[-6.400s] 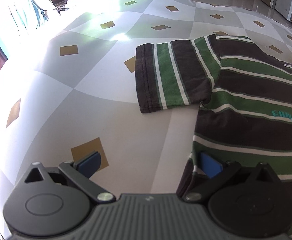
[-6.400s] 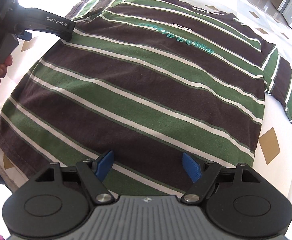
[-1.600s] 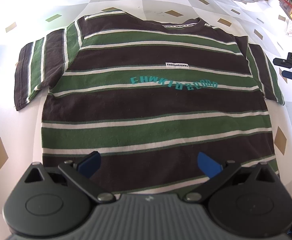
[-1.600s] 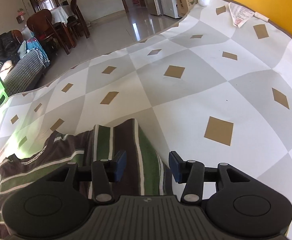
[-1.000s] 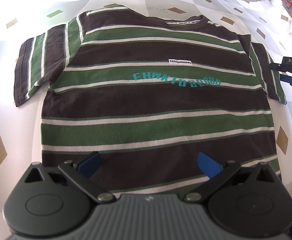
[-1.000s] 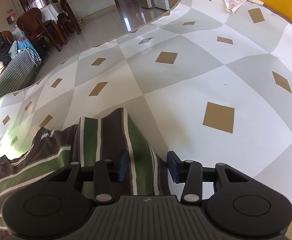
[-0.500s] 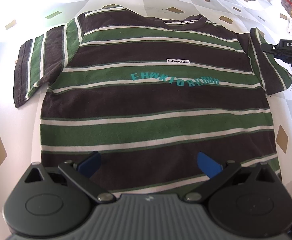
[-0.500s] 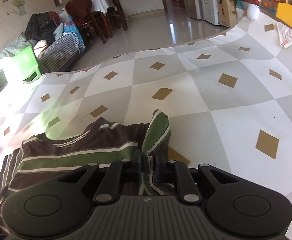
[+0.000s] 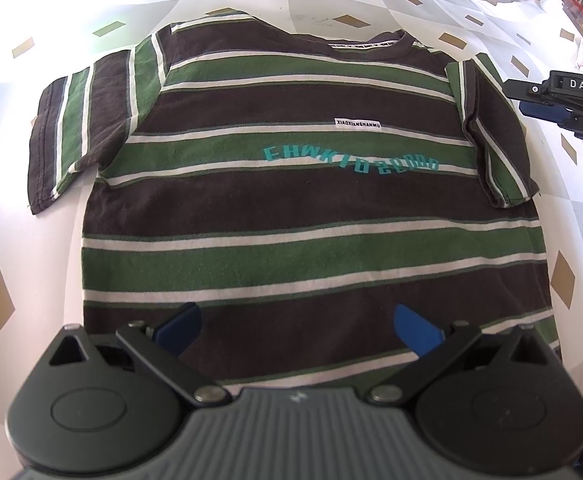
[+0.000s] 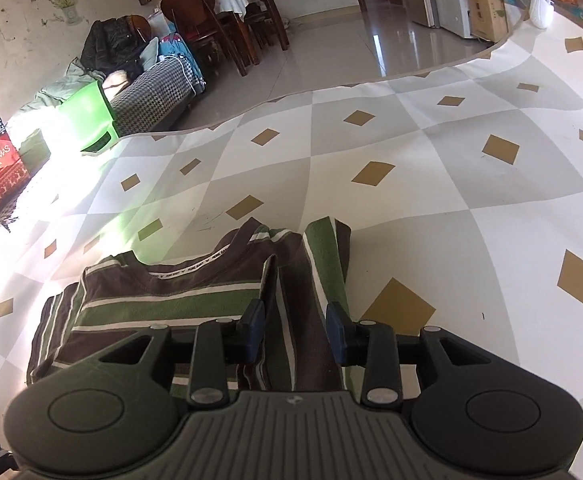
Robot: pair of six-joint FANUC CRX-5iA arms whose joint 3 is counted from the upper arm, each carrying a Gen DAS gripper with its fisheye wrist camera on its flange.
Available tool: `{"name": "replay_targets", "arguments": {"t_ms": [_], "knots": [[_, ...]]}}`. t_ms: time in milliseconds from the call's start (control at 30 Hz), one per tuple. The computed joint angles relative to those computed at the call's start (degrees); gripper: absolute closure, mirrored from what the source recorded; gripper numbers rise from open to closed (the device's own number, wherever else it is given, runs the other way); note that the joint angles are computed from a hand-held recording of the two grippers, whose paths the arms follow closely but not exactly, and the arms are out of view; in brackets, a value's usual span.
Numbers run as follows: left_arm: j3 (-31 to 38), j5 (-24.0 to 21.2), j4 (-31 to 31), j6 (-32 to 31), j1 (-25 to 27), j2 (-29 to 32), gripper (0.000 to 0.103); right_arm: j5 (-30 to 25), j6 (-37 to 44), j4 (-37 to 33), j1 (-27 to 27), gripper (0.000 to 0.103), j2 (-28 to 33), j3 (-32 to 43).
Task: Fold clothes
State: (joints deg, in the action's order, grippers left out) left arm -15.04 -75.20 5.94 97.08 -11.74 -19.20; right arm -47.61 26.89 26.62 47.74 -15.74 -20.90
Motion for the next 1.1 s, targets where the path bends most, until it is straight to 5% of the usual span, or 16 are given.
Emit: {"name": "replay_targets", "arguments": {"t_ms": [300,667,867,1100], "knots": [[0.0,-0.3,-0.1,0.4,0.2,0.0,0.000,-0.4,0.9,-0.6,1.7,0.059,3.9,2.2],[-0.3,-0.3,1.0,0.4,1.1,-0.4,0.000,-5.2,-1.9,6.0,4.3,0.059,8.5,3.0],[-0.4,-0.5,0.8,0.6,0.7,-0.2,0.000,-6.7,-1.3,7.4,4.6,0.081,8.4,2.6],[0.0,-0.5,0.1,0.8,0.2,0.1,0.000,-8.1,-5.3,11.2,3.9,0.084,5.9,1.1]]}}
